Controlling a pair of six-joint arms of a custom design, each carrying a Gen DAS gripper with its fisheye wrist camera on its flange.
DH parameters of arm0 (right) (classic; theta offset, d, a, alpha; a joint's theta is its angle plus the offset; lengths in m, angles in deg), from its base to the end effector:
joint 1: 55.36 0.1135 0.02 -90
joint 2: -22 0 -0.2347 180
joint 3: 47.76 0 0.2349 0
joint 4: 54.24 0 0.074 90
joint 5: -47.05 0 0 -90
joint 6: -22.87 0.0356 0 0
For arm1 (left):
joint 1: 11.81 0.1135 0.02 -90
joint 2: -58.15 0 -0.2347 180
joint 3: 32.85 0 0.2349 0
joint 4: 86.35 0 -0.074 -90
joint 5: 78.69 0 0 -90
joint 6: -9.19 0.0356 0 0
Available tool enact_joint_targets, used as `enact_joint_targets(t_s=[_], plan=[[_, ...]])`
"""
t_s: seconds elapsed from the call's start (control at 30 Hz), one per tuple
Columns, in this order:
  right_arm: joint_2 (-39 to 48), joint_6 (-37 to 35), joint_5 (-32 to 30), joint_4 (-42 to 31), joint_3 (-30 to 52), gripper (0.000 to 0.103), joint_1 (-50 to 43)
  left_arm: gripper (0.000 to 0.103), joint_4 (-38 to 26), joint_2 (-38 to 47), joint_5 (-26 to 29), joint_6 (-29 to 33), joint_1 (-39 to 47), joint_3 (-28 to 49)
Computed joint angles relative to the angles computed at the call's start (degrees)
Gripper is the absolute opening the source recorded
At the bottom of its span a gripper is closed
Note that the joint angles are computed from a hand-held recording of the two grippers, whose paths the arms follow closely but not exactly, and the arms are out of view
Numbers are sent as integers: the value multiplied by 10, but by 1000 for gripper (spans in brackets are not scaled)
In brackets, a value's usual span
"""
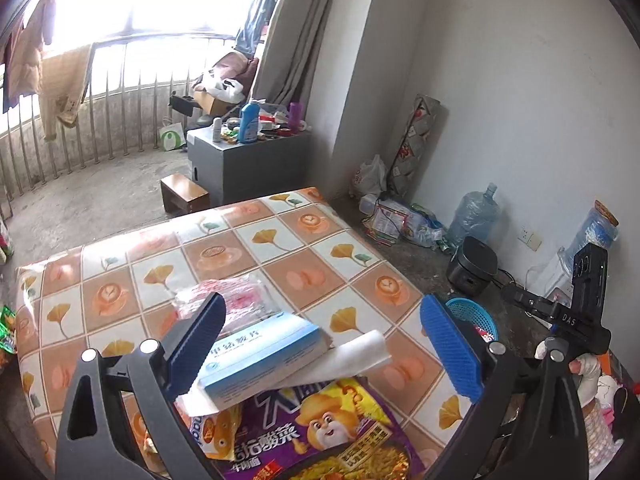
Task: Collect trash
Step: 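Move both tools back to the table toward the medicine box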
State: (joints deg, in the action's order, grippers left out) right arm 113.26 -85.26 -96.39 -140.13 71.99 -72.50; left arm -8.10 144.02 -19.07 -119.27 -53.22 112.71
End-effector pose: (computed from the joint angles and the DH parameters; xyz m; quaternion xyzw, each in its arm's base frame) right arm 0.2788 -0.0561 0.3800 -0.1336 0.8562 0.3353 0.3697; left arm 0.1614 -0.1184 0.4802 -0.0837 0.8843 -0.0681 0.4543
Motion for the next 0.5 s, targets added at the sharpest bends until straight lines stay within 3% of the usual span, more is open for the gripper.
enact_joint_targets(t_s=[0.23, 0.5], plan=[[-16, 9, 7, -31, -8, 88, 67, 96, 4, -120, -13, -71, -8, -152], [-13, 13, 29, -65, 1, 83, 118, 91, 48, -193, 42, -49, 47, -264]])
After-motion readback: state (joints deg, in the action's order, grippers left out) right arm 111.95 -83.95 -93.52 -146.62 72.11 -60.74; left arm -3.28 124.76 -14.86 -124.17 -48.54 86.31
